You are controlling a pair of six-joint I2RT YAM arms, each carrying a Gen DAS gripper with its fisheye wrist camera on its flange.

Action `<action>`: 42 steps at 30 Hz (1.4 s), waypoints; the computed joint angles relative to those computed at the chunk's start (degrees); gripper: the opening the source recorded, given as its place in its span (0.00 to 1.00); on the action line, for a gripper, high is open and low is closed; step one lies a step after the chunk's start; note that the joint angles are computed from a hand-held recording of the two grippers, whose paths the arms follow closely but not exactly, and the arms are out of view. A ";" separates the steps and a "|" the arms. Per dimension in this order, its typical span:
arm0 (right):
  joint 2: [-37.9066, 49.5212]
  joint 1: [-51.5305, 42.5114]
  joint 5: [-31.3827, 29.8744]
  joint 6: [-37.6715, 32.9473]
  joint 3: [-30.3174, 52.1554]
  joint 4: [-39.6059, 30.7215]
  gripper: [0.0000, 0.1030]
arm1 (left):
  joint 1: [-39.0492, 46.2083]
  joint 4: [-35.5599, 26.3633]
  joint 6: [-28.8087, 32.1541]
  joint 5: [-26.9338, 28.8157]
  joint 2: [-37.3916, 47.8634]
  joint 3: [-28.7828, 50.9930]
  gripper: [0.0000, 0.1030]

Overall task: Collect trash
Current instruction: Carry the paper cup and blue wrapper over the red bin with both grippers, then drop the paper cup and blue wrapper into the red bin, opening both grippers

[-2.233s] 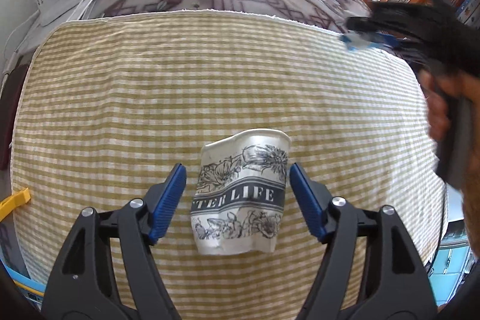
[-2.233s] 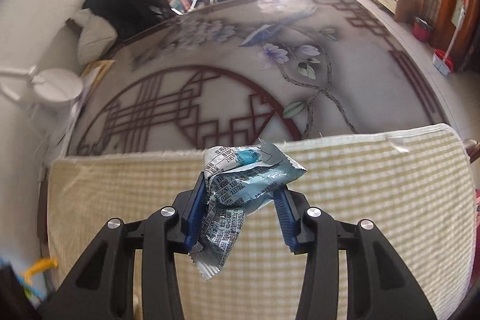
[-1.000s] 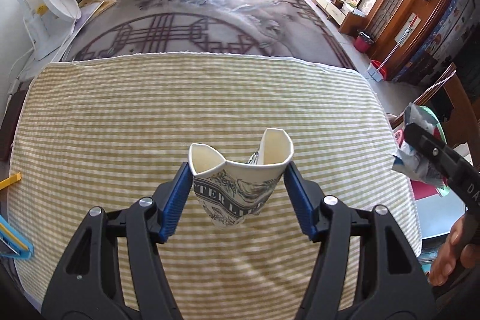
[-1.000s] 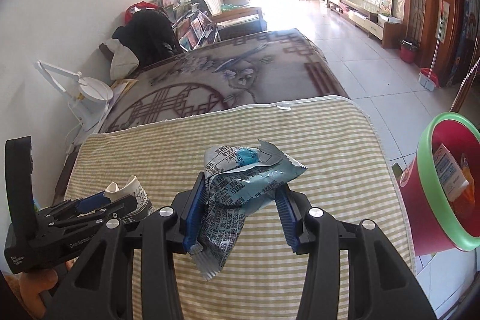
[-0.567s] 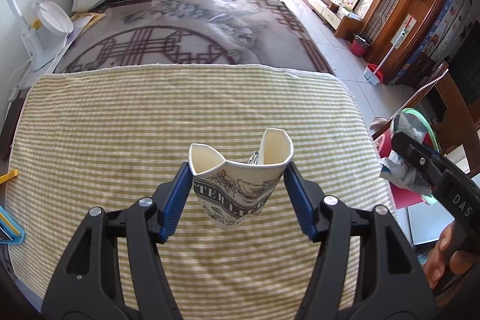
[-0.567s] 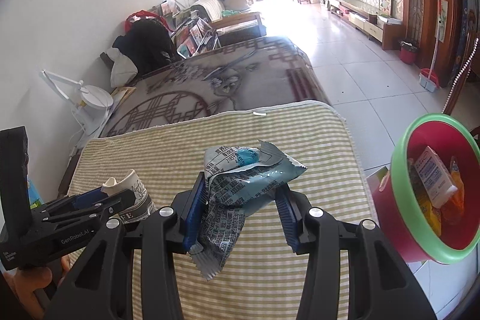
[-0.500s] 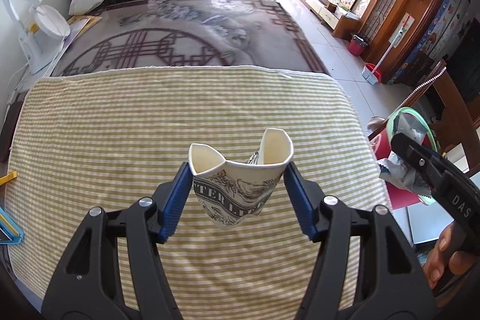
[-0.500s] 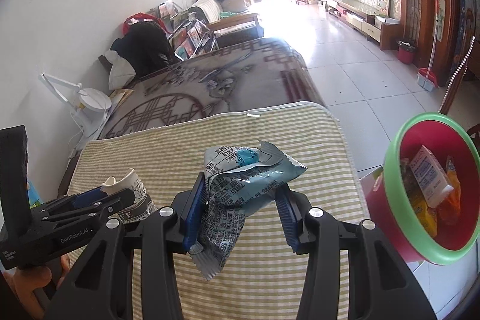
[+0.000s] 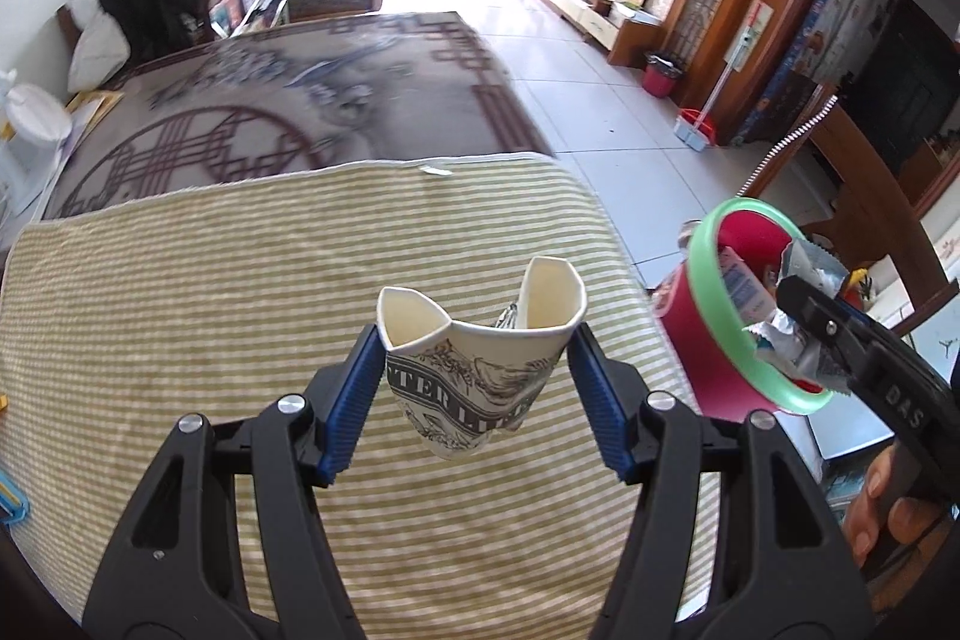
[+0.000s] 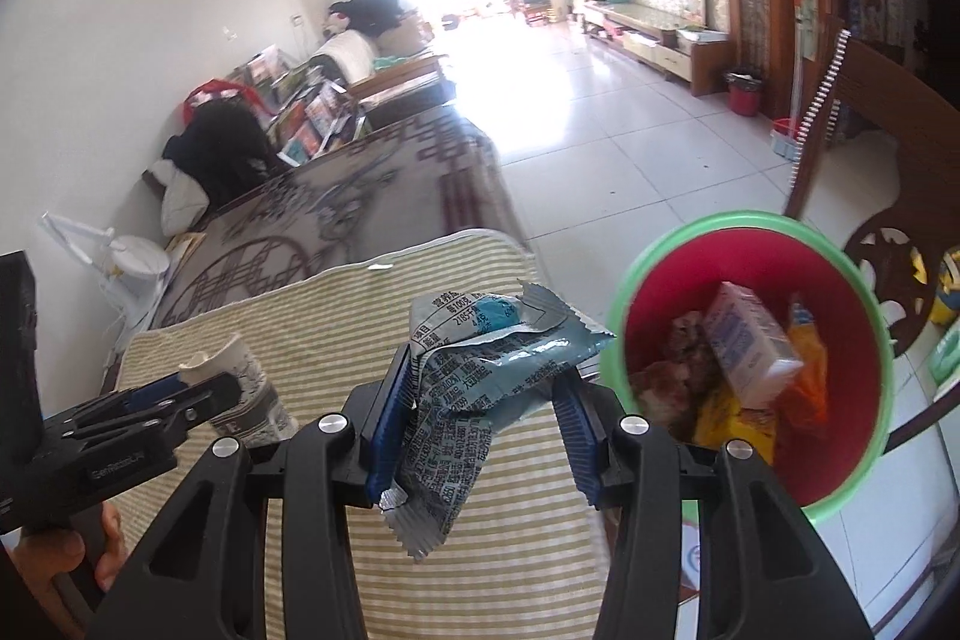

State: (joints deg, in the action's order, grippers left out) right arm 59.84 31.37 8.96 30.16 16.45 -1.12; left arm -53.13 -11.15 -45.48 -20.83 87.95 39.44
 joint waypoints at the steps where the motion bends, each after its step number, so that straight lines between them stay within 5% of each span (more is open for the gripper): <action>1: -1.77 -2.57 -0.87 -1.05 -0.79 -0.87 0.43 | -0.51 -0.24 0.07 -0.14 0.86 1.16 0.59; 9: -4.03 -27.11 -8.20 -12.56 -2.74 -1.22 0.45 | -3.36 -0.57 3.27 0.02 9.14 11.53 0.59; 14: -2.61 -40.27 -11.58 -17.49 -4.53 1.55 0.69 | -5.09 -1.22 7.41 2.33 17.63 22.07 0.59; 16: -4.73 -47.77 -16.36 -19.99 -5.92 0.65 0.70 | -6.03 -2.24 9.34 3.49 22.08 27.71 0.59; 30: -20.92 -87.58 -36.26 -40.38 -5.75 -22.76 0.73 | -8.38 -12.29 18.38 10.07 46.59 61.77 0.59; 36: -22.61 -95.10 -39.16 -45.03 -5.17 -27.37 0.73 | -8.98 -14.90 18.75 10.04 50.72 67.65 0.59; 39: -24.40 -95.14 -39.60 -44.93 -5.08 -29.08 0.73 | -8.63 -15.41 18.39 10.28 50.37 67.59 0.78; 42: -29.04 -90.16 -37.79 -41.11 -5.58 -30.86 0.73 | -8.41 -11.82 18.14 9.42 45.46 60.38 0.81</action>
